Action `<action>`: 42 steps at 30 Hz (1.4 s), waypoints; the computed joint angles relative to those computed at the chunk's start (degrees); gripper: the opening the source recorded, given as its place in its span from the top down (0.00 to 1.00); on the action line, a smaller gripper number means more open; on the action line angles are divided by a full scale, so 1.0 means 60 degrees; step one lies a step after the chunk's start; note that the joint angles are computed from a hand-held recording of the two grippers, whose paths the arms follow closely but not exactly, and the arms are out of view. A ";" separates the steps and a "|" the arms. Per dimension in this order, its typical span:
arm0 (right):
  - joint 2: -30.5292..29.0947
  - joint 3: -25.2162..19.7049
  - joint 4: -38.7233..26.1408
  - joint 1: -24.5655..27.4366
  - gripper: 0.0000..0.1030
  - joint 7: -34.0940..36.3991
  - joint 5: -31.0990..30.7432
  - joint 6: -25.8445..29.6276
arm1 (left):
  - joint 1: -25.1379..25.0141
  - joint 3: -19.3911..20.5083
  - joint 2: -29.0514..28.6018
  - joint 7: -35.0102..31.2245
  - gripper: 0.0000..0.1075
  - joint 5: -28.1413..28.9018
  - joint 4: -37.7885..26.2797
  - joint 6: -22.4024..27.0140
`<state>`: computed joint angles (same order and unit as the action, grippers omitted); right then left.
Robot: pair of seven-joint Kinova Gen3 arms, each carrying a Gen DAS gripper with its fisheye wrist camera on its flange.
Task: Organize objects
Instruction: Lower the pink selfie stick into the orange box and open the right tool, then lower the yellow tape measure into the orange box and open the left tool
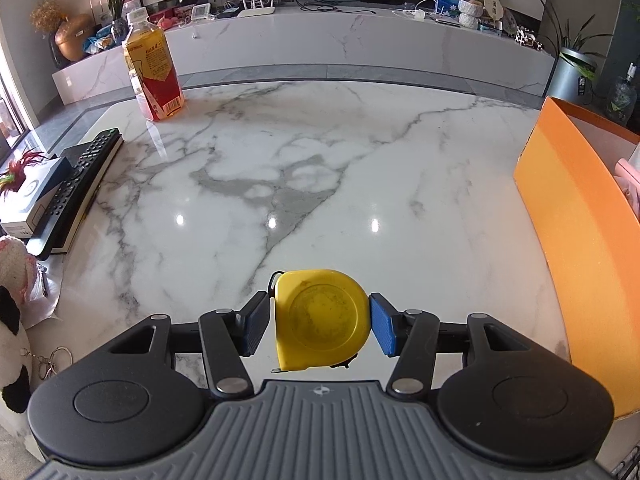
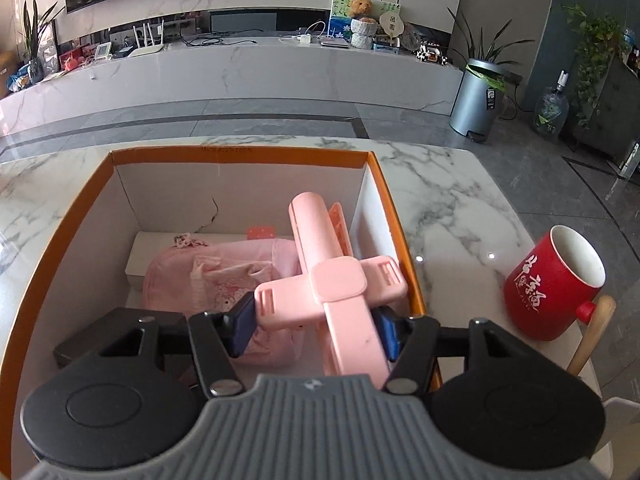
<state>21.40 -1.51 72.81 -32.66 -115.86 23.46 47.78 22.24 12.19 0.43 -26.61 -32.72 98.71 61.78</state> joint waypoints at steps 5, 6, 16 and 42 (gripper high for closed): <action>-0.0024 0.0049 -0.0009 -0.0065 0.38 0.0019 0.0157 0.0077 | -0.0201 -0.0037 -0.0232 -0.0184 0.42 0.0326 0.0160 -0.0471; -0.0055 0.0054 0.0026 -0.0076 0.37 0.0030 0.0219 0.0040 | -0.0187 0.0025 -0.0220 -0.0099 0.42 0.0216 0.0157 -0.0454; -0.0349 -0.0523 -0.0035 0.0548 0.18 0.1427 -0.1014 0.0206 | 0.0053 0.0294 -0.0218 -0.0151 0.42 -0.0075 -0.0391 -0.0328; -0.1653 -0.1074 0.1373 0.2492 0.04 0.5271 -0.5319 0.0725 | 0.2958 -0.0333 0.2864 -0.2979 0.43 0.1376 -0.5780 0.1390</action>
<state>11.48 -7.95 81.04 -17.71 -84.23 -8.46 52.13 39.99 10.19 17.62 -44.48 -24.47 64.03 70.12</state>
